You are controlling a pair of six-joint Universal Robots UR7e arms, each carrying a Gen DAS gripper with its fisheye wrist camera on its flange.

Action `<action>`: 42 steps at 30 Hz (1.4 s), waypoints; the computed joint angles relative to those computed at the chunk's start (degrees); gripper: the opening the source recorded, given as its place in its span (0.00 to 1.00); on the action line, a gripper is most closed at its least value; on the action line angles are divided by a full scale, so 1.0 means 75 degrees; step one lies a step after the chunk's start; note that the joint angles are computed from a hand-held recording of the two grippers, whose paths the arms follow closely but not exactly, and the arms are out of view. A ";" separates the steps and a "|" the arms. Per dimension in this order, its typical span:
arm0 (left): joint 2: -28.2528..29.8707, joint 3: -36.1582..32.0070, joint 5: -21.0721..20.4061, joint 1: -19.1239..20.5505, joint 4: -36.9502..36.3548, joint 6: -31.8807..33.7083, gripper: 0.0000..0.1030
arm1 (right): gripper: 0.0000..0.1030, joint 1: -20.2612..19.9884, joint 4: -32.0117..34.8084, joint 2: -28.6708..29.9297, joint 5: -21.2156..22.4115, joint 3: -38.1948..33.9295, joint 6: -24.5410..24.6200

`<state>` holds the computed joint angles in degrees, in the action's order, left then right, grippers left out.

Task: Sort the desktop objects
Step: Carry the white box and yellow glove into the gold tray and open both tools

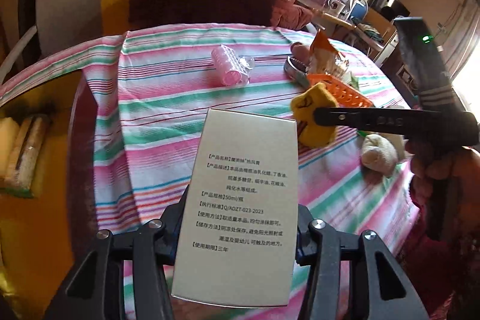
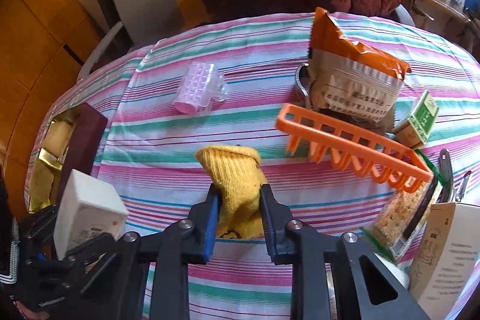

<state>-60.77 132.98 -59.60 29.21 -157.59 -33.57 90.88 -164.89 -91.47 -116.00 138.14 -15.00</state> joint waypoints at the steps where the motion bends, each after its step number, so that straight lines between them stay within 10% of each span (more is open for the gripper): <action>1: -0.0118 0.0066 -0.0047 -0.0016 -0.0006 0.0003 0.51 | 0.26 0.0010 0.0034 0.0000 0.0082 0.0005 -0.0020; 25: -0.4579 0.1384 0.0992 0.0539 0.2533 -0.1334 0.51 | 0.26 0.2529 -0.0170 0.2021 0.1343 -0.0724 0.1387; 34: -0.4669 0.1273 0.1271 0.1514 0.2935 -0.0949 0.51 | 0.26 0.3129 -0.0190 0.3706 0.1400 -0.1811 0.1835; 42: -0.4172 0.1023 0.1759 0.2200 0.2788 -0.0959 0.53 | 0.39 0.3218 -0.1148 0.4929 0.0288 -0.2540 0.2278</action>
